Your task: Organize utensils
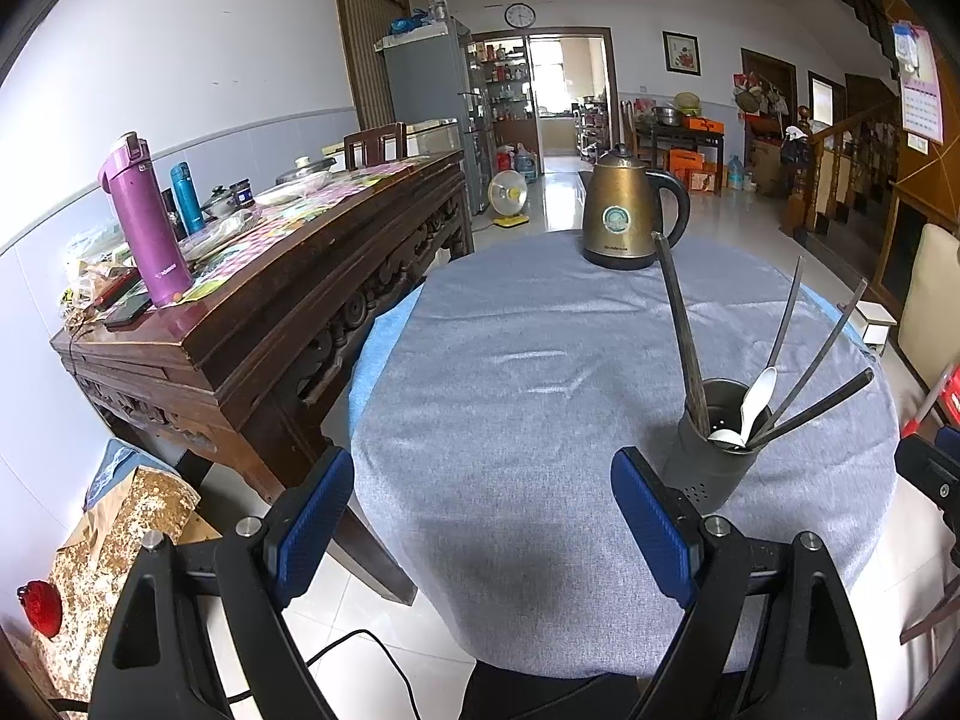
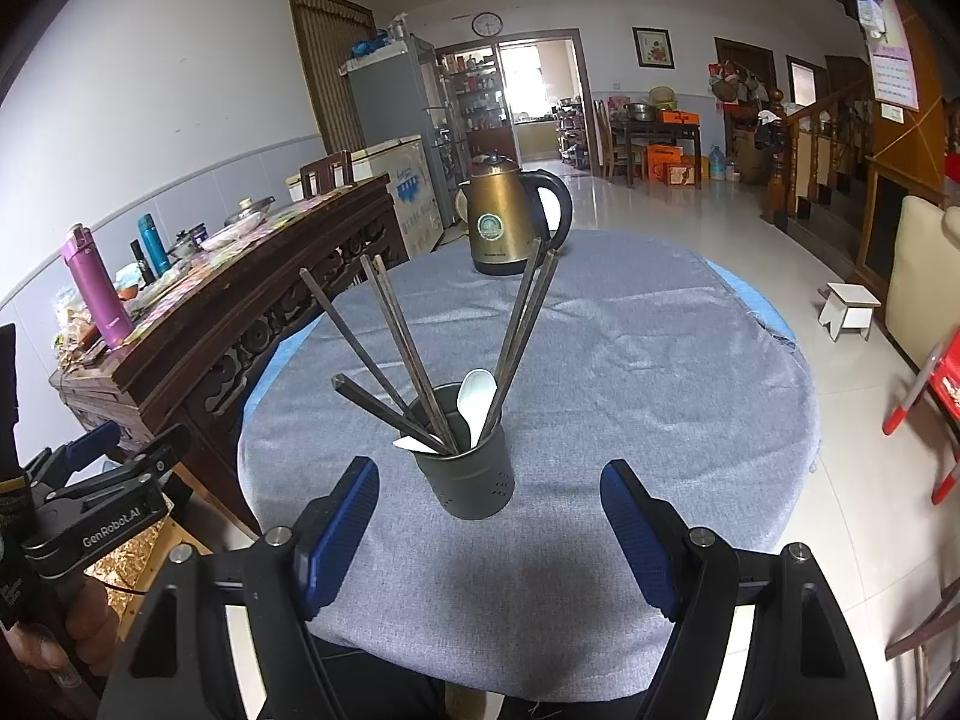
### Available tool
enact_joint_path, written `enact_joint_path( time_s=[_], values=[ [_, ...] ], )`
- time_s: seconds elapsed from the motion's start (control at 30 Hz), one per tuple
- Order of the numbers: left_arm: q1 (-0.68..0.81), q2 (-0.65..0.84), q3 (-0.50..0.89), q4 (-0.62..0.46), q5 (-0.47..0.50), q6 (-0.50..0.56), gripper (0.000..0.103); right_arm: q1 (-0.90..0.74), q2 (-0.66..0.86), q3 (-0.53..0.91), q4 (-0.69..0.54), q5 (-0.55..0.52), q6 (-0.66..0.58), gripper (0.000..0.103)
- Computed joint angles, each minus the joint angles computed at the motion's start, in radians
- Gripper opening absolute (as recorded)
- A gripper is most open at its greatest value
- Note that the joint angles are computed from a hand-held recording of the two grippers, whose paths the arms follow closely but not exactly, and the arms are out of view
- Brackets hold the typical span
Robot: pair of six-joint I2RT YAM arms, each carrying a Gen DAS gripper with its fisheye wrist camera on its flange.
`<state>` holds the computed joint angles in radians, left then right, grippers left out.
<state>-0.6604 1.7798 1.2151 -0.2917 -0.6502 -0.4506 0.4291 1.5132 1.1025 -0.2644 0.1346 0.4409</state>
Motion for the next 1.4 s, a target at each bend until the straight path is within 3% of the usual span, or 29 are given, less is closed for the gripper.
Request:
enact_joint_path(
  time_s=[1.4],
  values=[
    [-0.002,-0.023,-0.008,-0.006,-0.008,-0.005,0.088,0.013,-0.022,0.01,-0.012,0.013,-0.008,0.079]
  ],
)
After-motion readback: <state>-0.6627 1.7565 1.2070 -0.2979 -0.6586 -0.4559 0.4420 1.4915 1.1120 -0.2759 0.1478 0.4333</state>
